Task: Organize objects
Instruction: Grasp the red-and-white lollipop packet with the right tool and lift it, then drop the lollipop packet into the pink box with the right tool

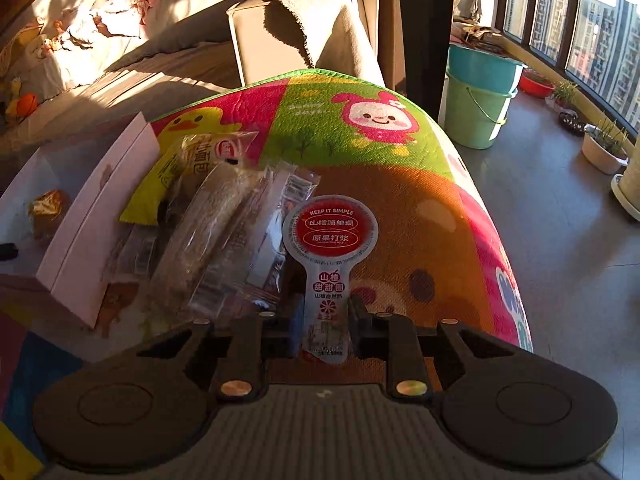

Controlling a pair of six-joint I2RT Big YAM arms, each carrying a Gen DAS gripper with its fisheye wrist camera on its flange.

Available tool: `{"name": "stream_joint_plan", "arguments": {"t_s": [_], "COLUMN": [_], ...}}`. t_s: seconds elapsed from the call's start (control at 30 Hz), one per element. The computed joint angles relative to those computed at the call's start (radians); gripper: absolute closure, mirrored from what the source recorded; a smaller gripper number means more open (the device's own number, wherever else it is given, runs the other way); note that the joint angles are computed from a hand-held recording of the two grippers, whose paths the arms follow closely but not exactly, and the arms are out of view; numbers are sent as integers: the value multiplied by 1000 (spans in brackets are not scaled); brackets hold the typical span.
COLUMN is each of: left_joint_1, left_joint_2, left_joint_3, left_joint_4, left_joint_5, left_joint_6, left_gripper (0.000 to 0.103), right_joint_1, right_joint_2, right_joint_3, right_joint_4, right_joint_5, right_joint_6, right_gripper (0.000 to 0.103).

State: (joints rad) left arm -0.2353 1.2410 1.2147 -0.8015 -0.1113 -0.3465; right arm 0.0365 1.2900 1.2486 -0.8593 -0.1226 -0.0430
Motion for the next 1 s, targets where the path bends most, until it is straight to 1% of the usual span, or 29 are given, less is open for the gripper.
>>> {"name": "stream_joint_plan", "arguments": {"t_s": [0.17, 0.23, 0.3, 0.33, 0.37, 0.43, 0.53, 0.7, 0.8, 0.87, 0.93, 1.0], "left_joint_1": [2, 2, 1, 0, -1, -4, -11, -12, -20, -27, -31, -32], "left_joint_2": [-4, -4, -5, -6, -7, -12, -18, -22, -39, -51, -52, -51], "left_joint_3": [-3, -4, -5, -6, -7, -11, -14, -13, -27, -34, -29, -28], "left_joint_4": [3, 4, 4, 5, 6, 7, 9, 5, 40, 61, 59, 55], "left_joint_5": [8, 7, 4, 3, 2, -4, -20, -22, -53, -73, -81, -82], "left_joint_6": [-5, -4, -3, -3, -2, -2, 3, 1, 16, 37, 53, 61], "left_gripper": [88, 88, 88, 88, 88, 88, 88, 88, 89, 90, 91, 91], "right_joint_1": [21, 40, 74, 89, 98, 108, 114, 126, 133, 144, 157, 159], "right_joint_2": [-144, -191, -228, -241, -246, -233, -190, -132, -126, -138, -147, -149], "right_joint_3": [-102, -122, -138, -145, -148, -142, -127, -131, -151, -174, -189, -195], "right_joint_4": [-82, -104, -83, -58, -33, -4, 21, 61, 81, 110, 132, 145], "right_joint_5": [-62, -69, -12, 22, 47, 79, 85, 121, 142, 165, 192, 190], "right_joint_6": [9, -16, -50, -57, -61, -56, -29, 49, 66, 68, 61, 67], "right_gripper": [80, 77, 62, 46, 34, 28, 28, 27, 26, 24, 24, 23]}}
